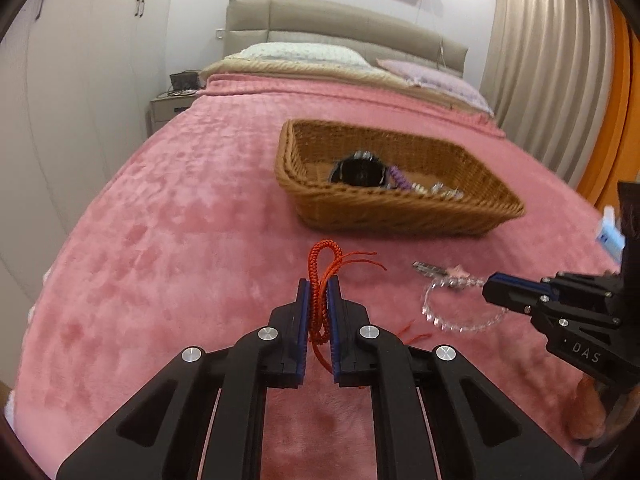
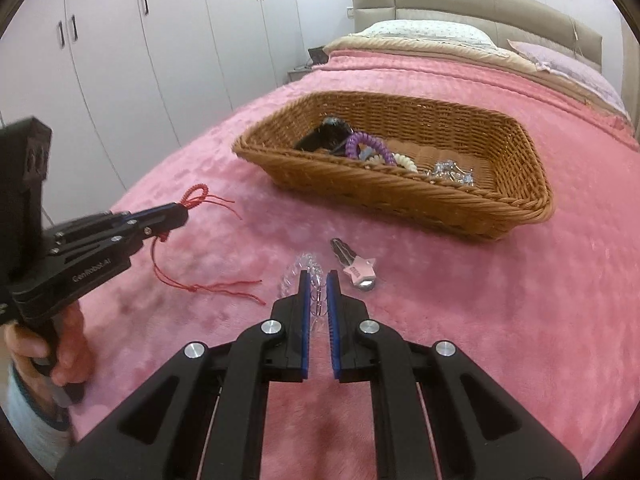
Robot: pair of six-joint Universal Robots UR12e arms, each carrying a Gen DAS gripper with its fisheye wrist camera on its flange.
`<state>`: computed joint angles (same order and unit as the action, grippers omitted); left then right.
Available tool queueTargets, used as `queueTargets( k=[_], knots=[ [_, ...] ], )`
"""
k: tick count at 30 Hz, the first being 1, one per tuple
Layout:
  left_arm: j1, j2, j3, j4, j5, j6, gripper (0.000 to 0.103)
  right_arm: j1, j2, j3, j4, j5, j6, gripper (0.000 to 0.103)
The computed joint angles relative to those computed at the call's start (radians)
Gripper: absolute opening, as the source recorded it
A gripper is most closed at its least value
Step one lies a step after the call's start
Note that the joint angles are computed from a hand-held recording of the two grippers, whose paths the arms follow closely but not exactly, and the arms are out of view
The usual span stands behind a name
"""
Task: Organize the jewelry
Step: 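Grasp the red string with the left tool while the right tool grasps the clear bead bracelet, then carry the red string and bead bracelet into the basket and open both tools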
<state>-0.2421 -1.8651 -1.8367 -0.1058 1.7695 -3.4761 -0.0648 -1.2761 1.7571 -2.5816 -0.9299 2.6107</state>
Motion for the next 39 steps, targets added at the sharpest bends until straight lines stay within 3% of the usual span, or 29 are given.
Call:
queueTargets(
  k=[9, 17, 21, 24, 31, 39],
  knots=[
    [-0.014, 0.013, -0.017, 0.145, -0.040, 0.014, 0.007, -0.030, -0.042, 0.014, -0.024, 0.045, 0.030, 0.006],
    [-0.022, 0.006, 0.045, 0.158, -0.061, 0.048, 0.007, -0.035, -0.048, -0.037, -0.085, 0.073, 0.082, 0.006],
    [-0.019, -0.021, 0.116, 0.165, -0.078, 0.070, 0.007, -0.025, -0.020, -0.087, -0.144, 0.049, 0.124, 0.006],
    [-0.001, -0.061, 0.179, 0.201, -0.142, 0.039, 0.007, -0.018, 0.016, -0.138, -0.162, 0.038, 0.152, 0.006],
    [0.023, -0.170, 0.302, 0.176, -0.171, -0.007, 0.007, 0.006, 0.111, -0.240, -0.106, -0.001, 0.167, 0.006],
    [0.045, -0.222, 0.330, 0.092, -0.194, -0.024, 0.008, 0.024, 0.186, -0.290, -0.024, -0.052, 0.165, 0.006]
  ],
)
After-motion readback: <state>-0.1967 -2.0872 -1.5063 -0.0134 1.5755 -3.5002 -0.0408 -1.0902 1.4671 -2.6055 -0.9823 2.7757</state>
